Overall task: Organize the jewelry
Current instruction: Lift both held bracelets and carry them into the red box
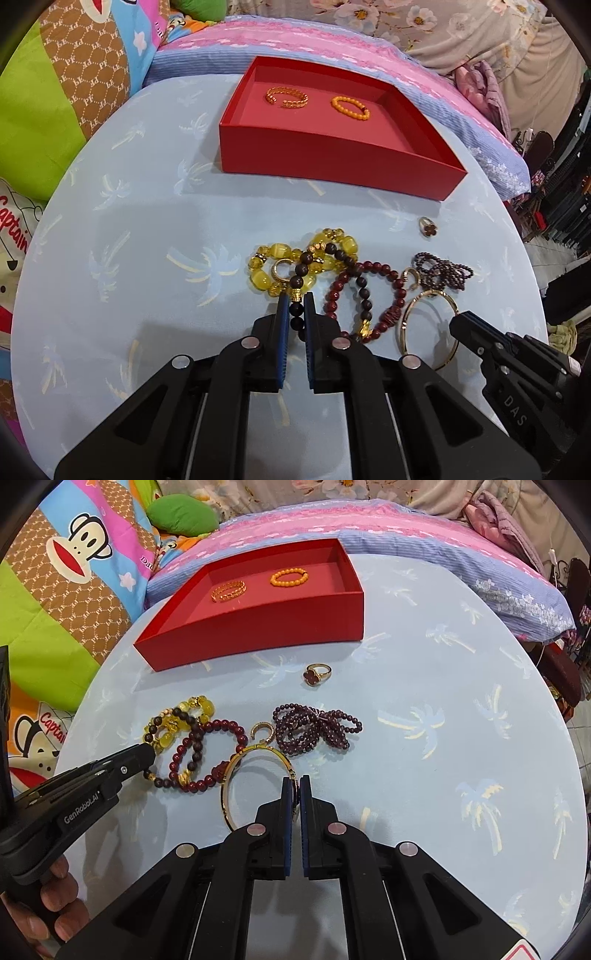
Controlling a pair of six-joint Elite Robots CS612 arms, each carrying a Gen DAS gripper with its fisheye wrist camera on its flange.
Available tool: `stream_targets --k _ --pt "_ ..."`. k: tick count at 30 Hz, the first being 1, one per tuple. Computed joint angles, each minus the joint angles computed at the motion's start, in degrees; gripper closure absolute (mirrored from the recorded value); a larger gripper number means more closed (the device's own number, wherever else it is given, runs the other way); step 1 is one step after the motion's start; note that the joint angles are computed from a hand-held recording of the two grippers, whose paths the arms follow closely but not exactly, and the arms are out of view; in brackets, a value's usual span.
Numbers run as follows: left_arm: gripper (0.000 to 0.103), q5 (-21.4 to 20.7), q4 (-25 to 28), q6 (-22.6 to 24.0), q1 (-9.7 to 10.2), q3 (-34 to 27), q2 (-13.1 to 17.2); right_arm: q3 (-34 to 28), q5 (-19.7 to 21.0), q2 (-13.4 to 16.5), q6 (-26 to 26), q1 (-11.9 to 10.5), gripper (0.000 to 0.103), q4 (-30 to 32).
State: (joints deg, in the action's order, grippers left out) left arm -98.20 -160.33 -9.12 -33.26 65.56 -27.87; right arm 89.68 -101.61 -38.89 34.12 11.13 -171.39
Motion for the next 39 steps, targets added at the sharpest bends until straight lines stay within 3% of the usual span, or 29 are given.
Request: stream_targets --k 14,22,31,37,39 --pt "0.096 -2.87 -3.44 3.63 -0.01 1.28 -2.52 0.93 -2.03 -1.90 -1.67 -0.49 0.099 -4.57" --pt "0.095 -4.71 -4.43 4.23 0.16 -4.13 -1.16 -1.58 -1.77 -1.50 -3.88 -1.94 0.099 -5.98" --pt "0.096 -6.62 1.41 2.88 0.58 -19.62 5.84 -9.30 -3.20 1.45 -6.73 -3.94 0.099 -3.42" --pt "0.095 -10.15 8.48 2.12 0.99 -33.85 13.21 -15.23 -2.13 4.53 -6.78 -5.26 0.099 0.24" --pt "0.095 -12.45 12.54 1.68 1.30 -40.78 16.88 -17.38 -1.92 5.75 -6.78 -5.55 0.099 1.72"
